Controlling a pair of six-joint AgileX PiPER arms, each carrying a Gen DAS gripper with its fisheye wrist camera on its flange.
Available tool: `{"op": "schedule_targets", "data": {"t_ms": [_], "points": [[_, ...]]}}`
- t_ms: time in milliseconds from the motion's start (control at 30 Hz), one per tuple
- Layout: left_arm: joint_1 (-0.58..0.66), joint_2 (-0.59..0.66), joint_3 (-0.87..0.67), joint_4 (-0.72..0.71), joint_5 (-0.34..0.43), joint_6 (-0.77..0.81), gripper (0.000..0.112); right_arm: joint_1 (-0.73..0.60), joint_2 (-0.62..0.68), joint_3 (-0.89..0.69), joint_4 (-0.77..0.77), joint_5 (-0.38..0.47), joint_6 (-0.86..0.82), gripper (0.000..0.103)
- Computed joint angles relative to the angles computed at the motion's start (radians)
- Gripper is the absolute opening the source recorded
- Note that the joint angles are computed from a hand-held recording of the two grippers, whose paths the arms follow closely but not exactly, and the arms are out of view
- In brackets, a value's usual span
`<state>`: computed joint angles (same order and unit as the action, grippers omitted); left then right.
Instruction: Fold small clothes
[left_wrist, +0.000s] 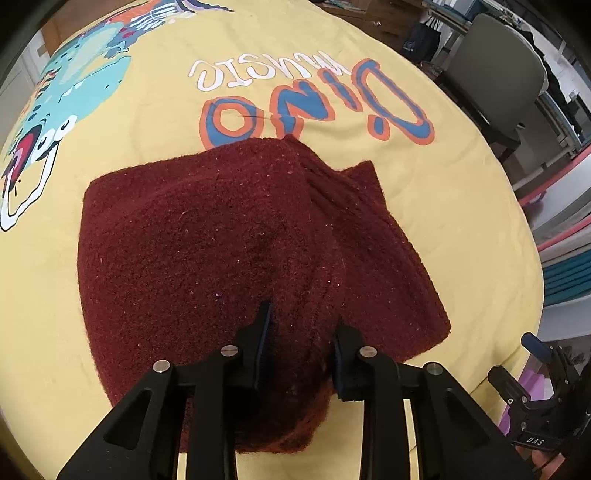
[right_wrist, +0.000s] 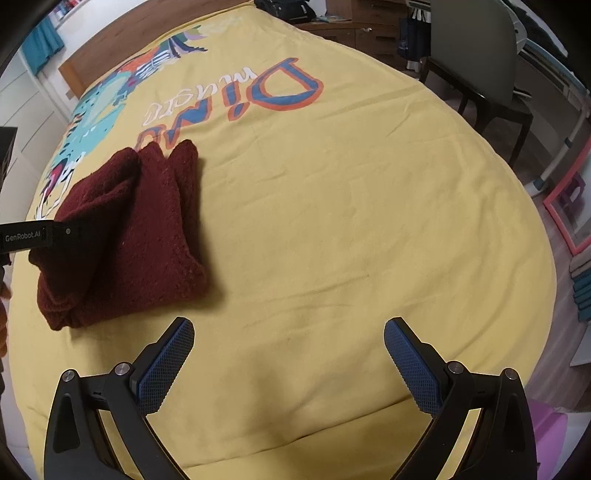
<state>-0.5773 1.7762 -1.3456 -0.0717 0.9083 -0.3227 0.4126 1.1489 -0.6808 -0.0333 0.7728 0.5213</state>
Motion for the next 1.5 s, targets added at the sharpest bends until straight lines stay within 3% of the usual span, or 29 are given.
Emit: {"op": "schedule_targets", "data": {"t_ms": [133, 267, 367, 400, 633, 867, 1200, 1333, 1433, 1500], "points": [[-0.016, 0.011, -0.04, 0.021, 0.047, 0.007, 0.039, 0.002, 0.003, -0.001, 0.004, -0.003, -0.004, 0.103], [-0.023, -0.008, -0.054, 0.046, 0.07, -0.009, 0.085, 0.0, -0.001, -0.003, 0.004, 0.002, -0.013, 0.103], [-0.017, -0.035, -0.05, 0.052, 0.079, -0.008, 0.095, 0.001, -0.003, -0.007, 0.003, 0.008, -0.013, 0.103], [-0.009, -0.045, -0.045, 0.042, 0.076, -0.002, 0.102, 0.001, -0.001, -0.009, 0.005, 0.008, -0.015, 0.103], [0.07, -0.122, -0.079, -0.037, 0.125, 0.069, 0.102, 0.051, 0.026, -0.072, -0.037, 0.042, 0.012, 0.103], [0.184, -0.209, -0.051, -0.041, 0.152, 0.112, 0.102, 0.131, 0.143, -0.253, -0.042, 0.091, 0.001, 0.103], [0.391, -0.347, 0.274, 0.033, 0.056, 0.181, 0.102, 0.213, 0.483, -0.737, 0.091, 0.224, -0.088, 0.101], [0.488, -0.386, 0.38, -0.027, 0.024, 0.256, 0.102, 0.229, 0.656, -0.955, 0.158, 0.31, -0.142, 0.083], [0.544, -0.413, 0.434, -0.072, 0.016, 0.321, 0.102, 0.241, 0.78, -1.081, 0.195, 0.378, -0.161, 0.076], [0.562, -0.421, 0.455, -0.095, 0.015, 0.354, 0.102, 0.246, 0.836, -1.114, 0.236, 0.397, -0.182, 0.063]]}}
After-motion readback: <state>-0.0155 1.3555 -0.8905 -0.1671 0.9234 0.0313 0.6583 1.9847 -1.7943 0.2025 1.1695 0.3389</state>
